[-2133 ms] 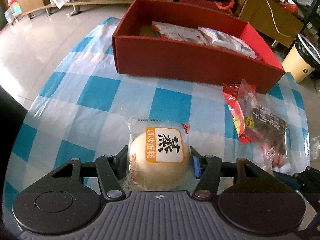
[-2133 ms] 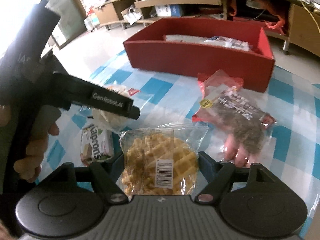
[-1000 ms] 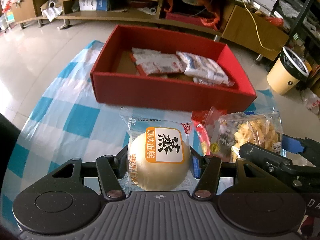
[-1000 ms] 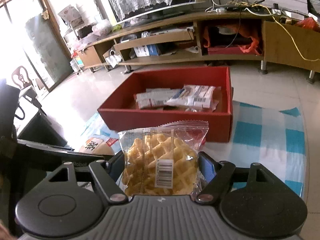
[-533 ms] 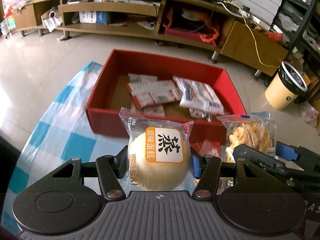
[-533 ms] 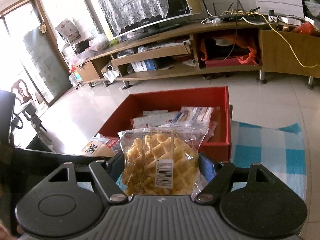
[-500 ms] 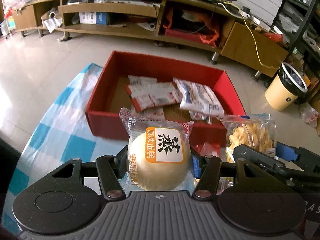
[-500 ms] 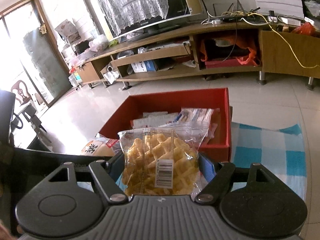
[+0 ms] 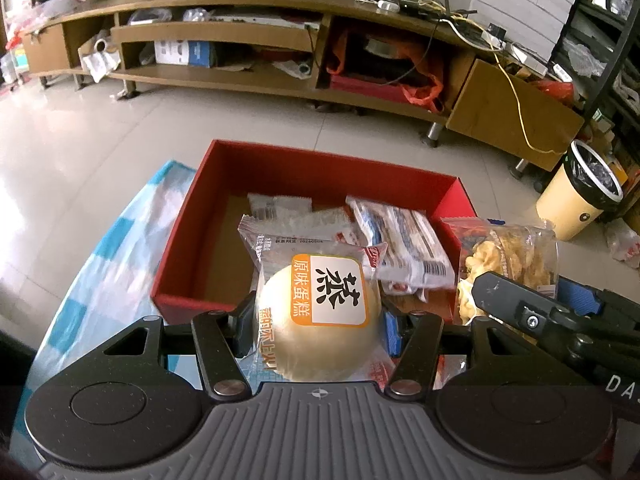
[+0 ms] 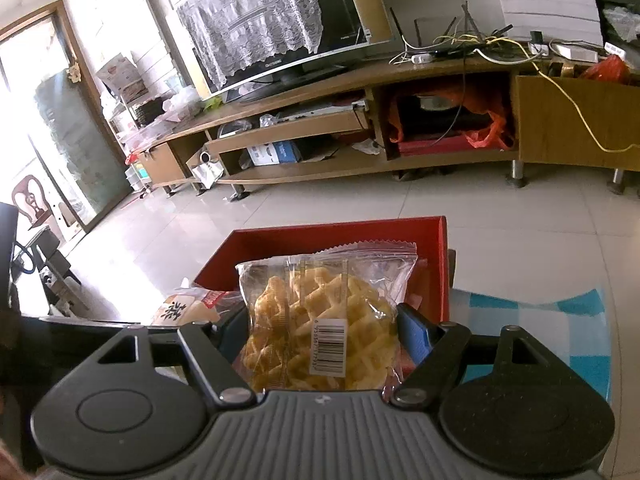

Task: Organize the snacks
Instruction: 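Carry the steamed cake and waffle bag over the red box with both tools, then open both tools to drop the steamed cake and waffle bag into the box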

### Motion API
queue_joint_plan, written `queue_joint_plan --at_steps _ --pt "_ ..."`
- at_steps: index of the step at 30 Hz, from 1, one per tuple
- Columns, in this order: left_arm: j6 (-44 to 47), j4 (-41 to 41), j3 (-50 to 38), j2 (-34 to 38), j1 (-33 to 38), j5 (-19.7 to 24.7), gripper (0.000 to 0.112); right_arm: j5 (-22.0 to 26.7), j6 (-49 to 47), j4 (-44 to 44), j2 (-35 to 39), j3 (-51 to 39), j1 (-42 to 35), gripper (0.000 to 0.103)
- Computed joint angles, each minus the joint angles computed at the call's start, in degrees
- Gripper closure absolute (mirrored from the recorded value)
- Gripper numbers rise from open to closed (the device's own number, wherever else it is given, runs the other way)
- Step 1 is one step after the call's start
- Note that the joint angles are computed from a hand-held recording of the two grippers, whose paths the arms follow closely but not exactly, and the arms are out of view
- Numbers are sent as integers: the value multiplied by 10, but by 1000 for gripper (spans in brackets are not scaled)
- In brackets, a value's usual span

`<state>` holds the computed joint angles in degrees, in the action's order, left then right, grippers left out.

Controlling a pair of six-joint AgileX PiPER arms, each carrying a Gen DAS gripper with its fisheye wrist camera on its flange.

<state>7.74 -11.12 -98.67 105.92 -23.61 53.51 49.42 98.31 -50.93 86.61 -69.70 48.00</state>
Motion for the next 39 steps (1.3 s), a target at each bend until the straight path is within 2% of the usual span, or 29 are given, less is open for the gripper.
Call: queue_joint_plan --at_steps 21,29,32,35,39 --pt "-21 20 -124 110 2 14 47 -69 -53 24 55 -23 -95 28" --pt "-24 23 -138 123 2 21 46 -74 -66 37 74 -34 -110 28" --pt "-26 28 -134 121 0 14 44 -84 -82 55 78 -35 -120 27" --pt "-25 29 -126 114 0 6 37 -87 -78 56 77 -33 -125 26" --pt "-24 27 -119 109 2 3 35 -86 -88 66 81 -35 -128 25"
